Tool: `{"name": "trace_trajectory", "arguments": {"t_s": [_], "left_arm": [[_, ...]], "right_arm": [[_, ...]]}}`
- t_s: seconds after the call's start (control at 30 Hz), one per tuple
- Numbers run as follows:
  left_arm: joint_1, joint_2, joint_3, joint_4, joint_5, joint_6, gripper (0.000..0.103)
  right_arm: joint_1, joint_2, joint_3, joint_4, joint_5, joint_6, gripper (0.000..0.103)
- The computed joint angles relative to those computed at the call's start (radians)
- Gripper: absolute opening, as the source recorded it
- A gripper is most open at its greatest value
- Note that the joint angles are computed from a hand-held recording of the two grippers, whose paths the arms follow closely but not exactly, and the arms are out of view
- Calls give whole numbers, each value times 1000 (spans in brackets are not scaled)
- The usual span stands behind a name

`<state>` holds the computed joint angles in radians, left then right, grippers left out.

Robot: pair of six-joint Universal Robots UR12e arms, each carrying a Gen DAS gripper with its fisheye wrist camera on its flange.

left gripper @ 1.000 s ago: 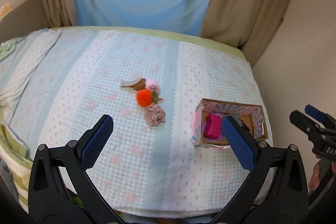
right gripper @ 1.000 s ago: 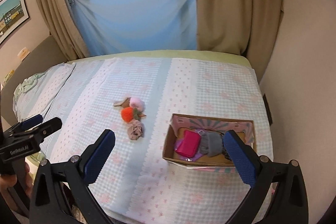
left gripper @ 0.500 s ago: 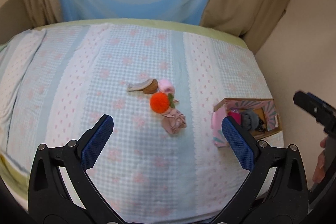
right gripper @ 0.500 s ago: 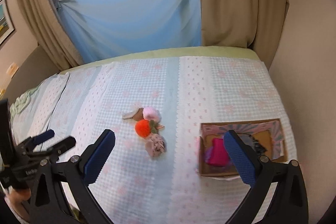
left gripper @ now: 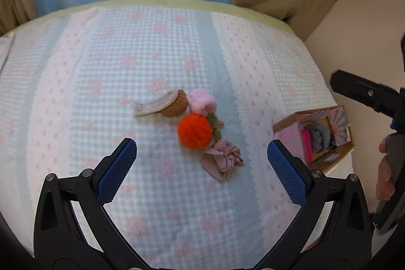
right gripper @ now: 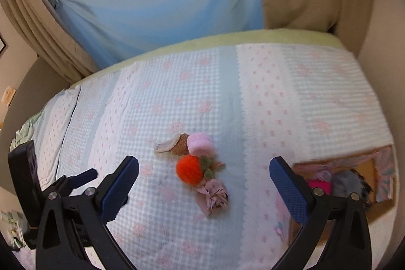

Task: Organize soft objects
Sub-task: 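Lift both tools from the box and move back toward the remaining items, then grasp the orange pompom with the left tool while the right tool grasps the pink fluffy ball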

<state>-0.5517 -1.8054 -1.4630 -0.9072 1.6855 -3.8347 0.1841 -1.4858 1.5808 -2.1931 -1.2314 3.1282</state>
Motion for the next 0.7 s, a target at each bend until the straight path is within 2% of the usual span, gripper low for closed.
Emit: {"name": "trace_trajectory", "arguments": {"t_s": [0.3,0.53,0.63,0.7], "left_arm": [[40,-105,-61,161,-84,9,99],[47,-178,-71,254,-103,53,81],[48,-196,-69,252,-116,62,74],[48,-204,-70,256,-119,64,73]], "right_arm": [[13,167,-23,6,109,-118,103],[26,269,-59,51,145,-175,97],[28,299,-72,77,168,-192,95],[28,316,-81,97,187,-192,88]]}}
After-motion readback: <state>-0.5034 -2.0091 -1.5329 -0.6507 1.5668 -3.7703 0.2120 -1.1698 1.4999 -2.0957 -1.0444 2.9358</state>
